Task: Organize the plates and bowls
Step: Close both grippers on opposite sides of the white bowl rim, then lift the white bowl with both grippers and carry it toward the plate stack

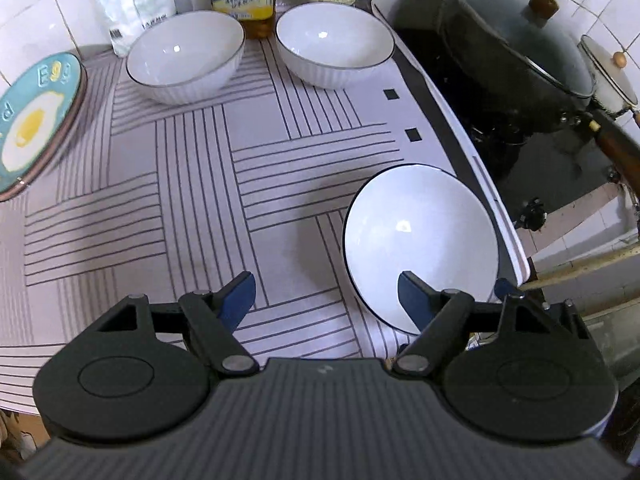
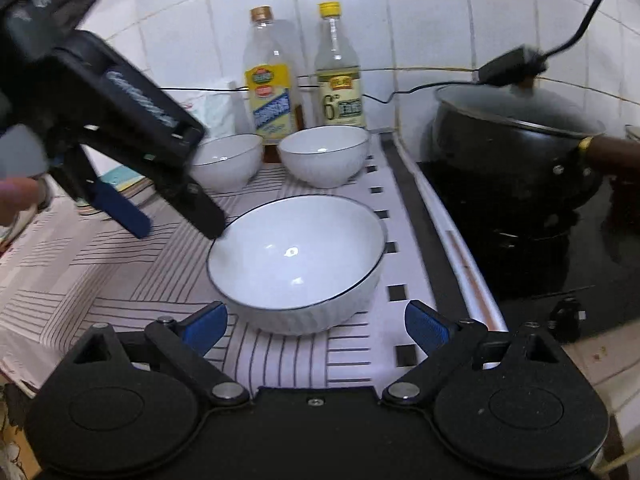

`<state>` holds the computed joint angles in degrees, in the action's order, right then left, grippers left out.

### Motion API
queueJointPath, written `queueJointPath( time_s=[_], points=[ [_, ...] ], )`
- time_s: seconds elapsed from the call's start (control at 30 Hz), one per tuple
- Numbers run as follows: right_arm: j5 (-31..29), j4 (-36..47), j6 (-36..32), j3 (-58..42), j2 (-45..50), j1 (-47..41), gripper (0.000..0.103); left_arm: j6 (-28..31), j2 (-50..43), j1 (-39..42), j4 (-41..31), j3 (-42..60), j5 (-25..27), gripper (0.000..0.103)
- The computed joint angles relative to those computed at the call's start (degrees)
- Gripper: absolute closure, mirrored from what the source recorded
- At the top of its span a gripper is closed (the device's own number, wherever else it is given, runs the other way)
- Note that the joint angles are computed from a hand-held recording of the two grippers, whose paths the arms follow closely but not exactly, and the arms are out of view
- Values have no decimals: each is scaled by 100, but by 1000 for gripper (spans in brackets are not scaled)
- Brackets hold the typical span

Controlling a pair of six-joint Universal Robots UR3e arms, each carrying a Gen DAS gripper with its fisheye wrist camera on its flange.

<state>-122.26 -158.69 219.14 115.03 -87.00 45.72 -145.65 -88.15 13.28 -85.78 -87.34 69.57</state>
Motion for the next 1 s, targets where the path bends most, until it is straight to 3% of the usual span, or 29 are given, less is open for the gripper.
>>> queueJointPath(
  time_s=[0.13, 0.33, 0.4, 0.5, 0.7, 1.0],
  points=[
    [319, -422, -244, 202, 219, -199, 6, -168, -126, -96, 184, -152, -90, 31],
    [508, -742, -779, 219, 494, -441, 6, -389, -271, -304, 517, -317, -189, 55],
    [566, -787, -870, 209, 510, -526, 6, -445, -334, -357, 555, -316, -215, 69],
    [757, -961, -999, 271, 497, -634, 6, -558, -308, -457, 831, -481, -158, 77],
    [857, -966, -1147, 143, 576, -630, 12, -269, -297, -381, 833, -535, -170, 84],
    [993, -904, -1060, 15, 599, -649, 15, 201, -89, -34, 741, -666, -409, 85]
  ],
)
